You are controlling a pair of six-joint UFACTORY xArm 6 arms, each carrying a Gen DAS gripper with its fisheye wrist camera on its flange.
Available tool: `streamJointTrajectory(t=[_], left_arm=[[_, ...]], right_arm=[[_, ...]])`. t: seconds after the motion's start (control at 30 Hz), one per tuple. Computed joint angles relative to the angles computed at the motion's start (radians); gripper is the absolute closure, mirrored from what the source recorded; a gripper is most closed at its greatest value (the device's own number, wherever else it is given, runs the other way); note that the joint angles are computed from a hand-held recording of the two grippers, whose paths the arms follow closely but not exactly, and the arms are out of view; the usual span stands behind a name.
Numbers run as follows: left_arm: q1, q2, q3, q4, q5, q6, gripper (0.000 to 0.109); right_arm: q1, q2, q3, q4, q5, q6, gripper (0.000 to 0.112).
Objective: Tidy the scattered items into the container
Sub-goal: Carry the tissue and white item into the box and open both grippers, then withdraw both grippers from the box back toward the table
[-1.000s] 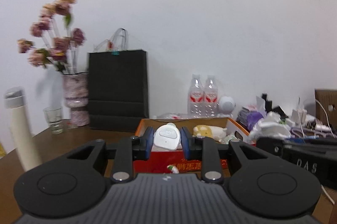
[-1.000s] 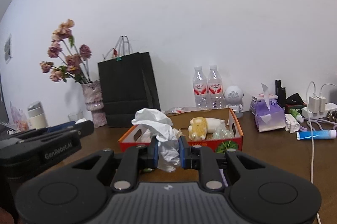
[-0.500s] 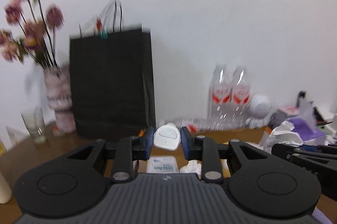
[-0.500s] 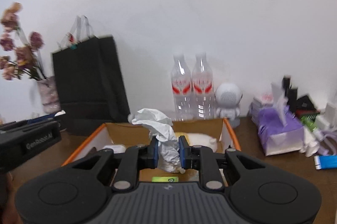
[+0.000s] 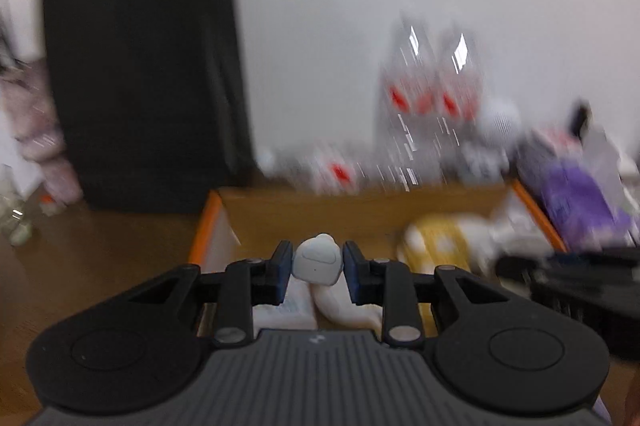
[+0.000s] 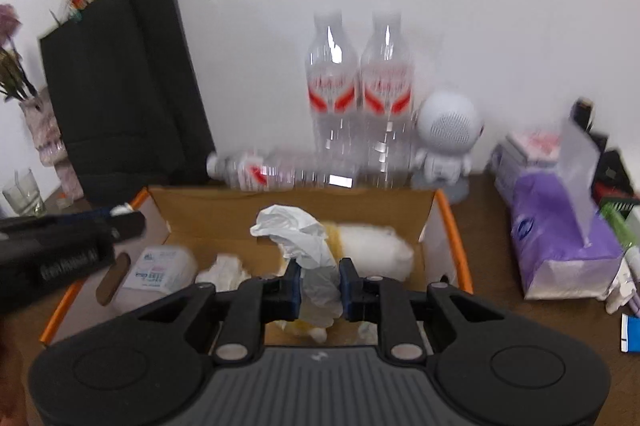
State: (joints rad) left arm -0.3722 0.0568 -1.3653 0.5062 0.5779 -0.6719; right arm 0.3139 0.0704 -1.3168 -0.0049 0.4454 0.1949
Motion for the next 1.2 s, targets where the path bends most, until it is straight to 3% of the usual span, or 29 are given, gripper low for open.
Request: streamJointTrajectory(t=[0.07, 0.17, 0.23, 0.33, 0.47, 0.5, 0.53, 0.57, 0.67, 0.77, 0.87, 0.93, 1.2], left_arm=[[0.002, 0.059, -0.110, -0.203, 0.133, 0.160, 0.080], [0.006, 0.142, -0.250, -0.299, 0.308, 0.223, 0.081], [0.012, 0.179, -0.310, -0.372, 0.401, 0.261, 0.081], [0.022, 0.201, -0.341, -0.467, 0.486, 0.319, 0.081], [0.013, 0.220, -0.354, -0.467, 0.528, 0.322, 0.080], [0.012, 0.220, -0.349, -0.460, 0.527, 0.308, 0.076], [0.013, 0.217, -0.343, -0.459, 0.529, 0.292, 0.064], [0.014, 0.211, -0.331, -0.463, 0.523, 0.285, 0.056], [0.012, 0.176, -0.289, -0.444, 0.503, 0.279, 0.042], [0.013, 0.159, -0.296, -0.445, 0.527, 0.268, 0.030], [0.008, 0.140, -0.322, -0.440, 0.560, 0.272, 0.023], [-0.001, 0.106, -0.315, -0.413, 0.569, 0.276, 0.012], [-0.051, -0.012, -0.270, -0.312, 0.594, 0.218, 0.007]], right_arm=[[-0.011, 0.066, -0.156, 0.043, 0.209, -0.016, 0.094], [-0.040, 0.187, -0.388, 0.171, 0.513, -0.089, 0.094], [-0.042, 0.246, -0.488, 0.166, 0.638, -0.092, 0.094], [-0.042, 0.291, -0.552, 0.175, 0.740, -0.086, 0.094], [-0.012, 0.304, -0.539, 0.067, 0.754, -0.043, 0.087], [-0.010, 0.305, -0.534, 0.056, 0.755, -0.033, 0.081], [-0.013, 0.303, -0.528, 0.062, 0.756, -0.028, 0.075], [-0.017, 0.294, -0.517, 0.074, 0.754, -0.030, 0.063], [-0.027, 0.259, -0.488, 0.102, 0.759, -0.043, 0.058], [-0.032, 0.228, -0.478, 0.094, 0.759, -0.032, 0.046], [-0.034, 0.190, -0.468, 0.087, 0.764, -0.012, 0.040], [-0.030, 0.157, -0.449, 0.077, 0.766, -0.009, 0.035], [-0.019, 0.028, -0.358, 0.055, 0.733, 0.010, 0.028]])
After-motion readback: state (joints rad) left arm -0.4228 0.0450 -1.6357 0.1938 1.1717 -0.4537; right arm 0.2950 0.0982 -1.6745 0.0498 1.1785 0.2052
